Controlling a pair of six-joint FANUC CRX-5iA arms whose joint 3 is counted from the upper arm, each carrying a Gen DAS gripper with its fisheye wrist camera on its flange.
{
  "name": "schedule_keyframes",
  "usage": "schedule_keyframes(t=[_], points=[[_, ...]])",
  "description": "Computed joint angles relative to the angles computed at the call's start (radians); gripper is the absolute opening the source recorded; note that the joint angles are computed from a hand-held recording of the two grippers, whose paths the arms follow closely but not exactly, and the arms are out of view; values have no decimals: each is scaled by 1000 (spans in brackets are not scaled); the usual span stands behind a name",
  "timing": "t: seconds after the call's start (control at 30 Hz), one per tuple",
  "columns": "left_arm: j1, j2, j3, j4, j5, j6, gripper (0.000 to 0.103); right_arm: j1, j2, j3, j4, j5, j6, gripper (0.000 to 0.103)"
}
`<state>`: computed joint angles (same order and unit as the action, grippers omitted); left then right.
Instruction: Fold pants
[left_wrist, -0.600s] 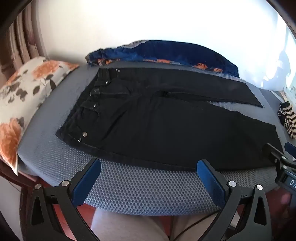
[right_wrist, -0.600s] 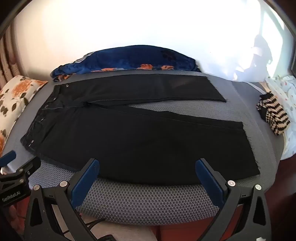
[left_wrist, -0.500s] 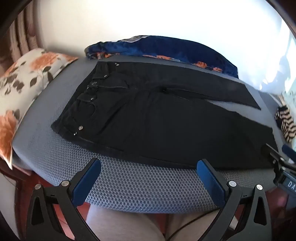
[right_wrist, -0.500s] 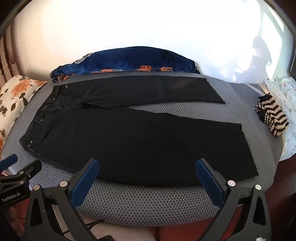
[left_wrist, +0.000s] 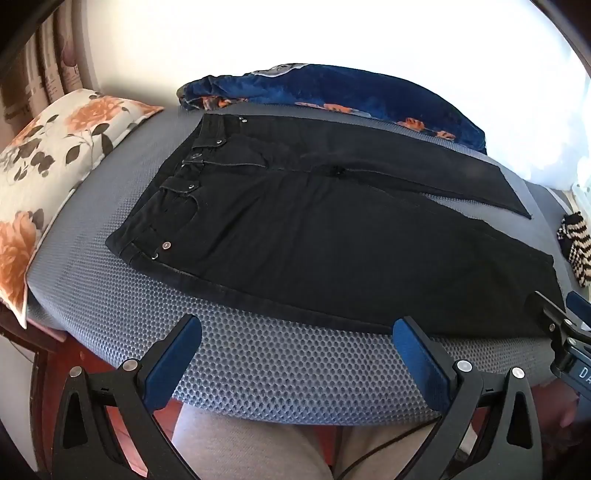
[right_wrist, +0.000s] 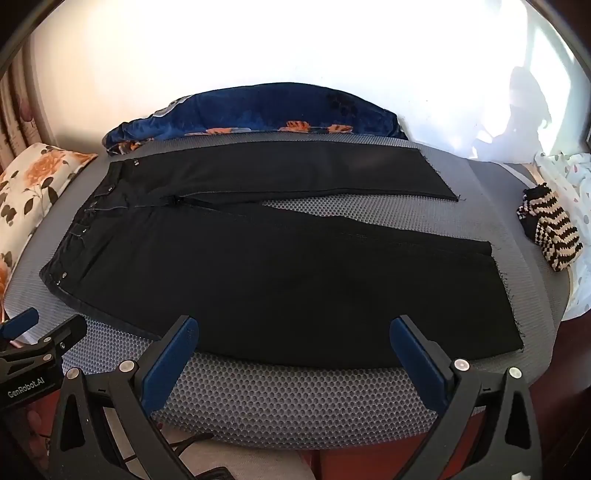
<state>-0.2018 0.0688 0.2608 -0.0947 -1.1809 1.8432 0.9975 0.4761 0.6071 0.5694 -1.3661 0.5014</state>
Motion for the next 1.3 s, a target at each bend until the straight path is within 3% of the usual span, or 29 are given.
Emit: schedule_keyframes(t=[0.53,1.03,1.3], points=[[-4,33,19,-11,-49,16,103,-6,5,-5,-17,23,13,103],[-7,9,1,-11,14,5,103,-16,10,9,-35,11,26,103],[-20,16,17,-33,5,4,103,-14,17,19,-30,0,36,103]])
